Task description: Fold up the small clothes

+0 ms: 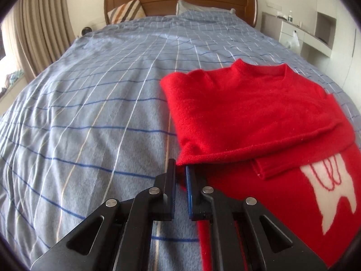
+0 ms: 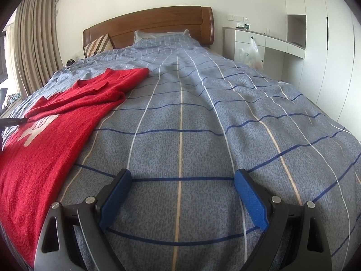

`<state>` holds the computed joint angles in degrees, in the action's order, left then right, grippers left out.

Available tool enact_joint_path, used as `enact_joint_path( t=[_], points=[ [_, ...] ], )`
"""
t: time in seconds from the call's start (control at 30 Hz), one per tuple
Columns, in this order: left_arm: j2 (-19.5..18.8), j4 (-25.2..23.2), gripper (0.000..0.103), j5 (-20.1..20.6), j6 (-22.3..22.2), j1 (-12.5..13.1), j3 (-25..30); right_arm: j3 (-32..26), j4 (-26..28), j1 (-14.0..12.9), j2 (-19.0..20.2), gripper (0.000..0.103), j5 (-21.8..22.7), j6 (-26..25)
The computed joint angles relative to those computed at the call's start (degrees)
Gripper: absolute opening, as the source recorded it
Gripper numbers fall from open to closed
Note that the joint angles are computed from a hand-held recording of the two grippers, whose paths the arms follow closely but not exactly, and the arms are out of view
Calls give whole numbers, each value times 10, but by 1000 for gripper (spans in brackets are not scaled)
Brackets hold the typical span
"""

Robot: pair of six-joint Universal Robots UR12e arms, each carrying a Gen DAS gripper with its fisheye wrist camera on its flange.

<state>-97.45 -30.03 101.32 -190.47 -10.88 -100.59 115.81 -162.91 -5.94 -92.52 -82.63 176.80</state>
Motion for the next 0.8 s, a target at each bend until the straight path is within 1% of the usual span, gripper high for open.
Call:
enact_joint_path(
  t=[0.07,0.2,0.27,0.3,0.33,0.37,0.4,0.47,0.5,0.53,0.57,0.67,0.8],
  points=[
    [2,0,6,-6,-7,2,0,0,0,0,0,92,0,0],
    [0,-11,9,7,1,-3,5,0,0,0,0,92,0,0],
    [3,-14,18,13,-6,-3,4,0,0,0,0,92,0,0],
    [8,-16,21,14,-14,-3,0,0,0,0,0,92,0,0],
    [14,-19,29,17,-24,-2,-4,0,0,0,0,92,0,0],
    [23,-20,41,16,-36,-1,-11,0,0,0,0,92,0,0],
    [34,-15,47,9,-46,1,-22,0,0,0,0,92,0,0],
    [59,9,74,6,-59,4,-47,0,0,0,0,92,0,0],
    [71,19,79,13,-65,4,-60,0,1,0,0,92,1,0],
    [83,26,87,21,-71,4,-71,0,1,0,0,92,1,0],
    [93,28,91,26,-77,5,-81,0,1,0,0,92,0,0],
    [115,23,92,33,-103,15,-101,0,1,0,0,92,-1,0],
    [123,13,92,38,-149,31,-118,-1,0,0,1,92,0,0]
  ],
)
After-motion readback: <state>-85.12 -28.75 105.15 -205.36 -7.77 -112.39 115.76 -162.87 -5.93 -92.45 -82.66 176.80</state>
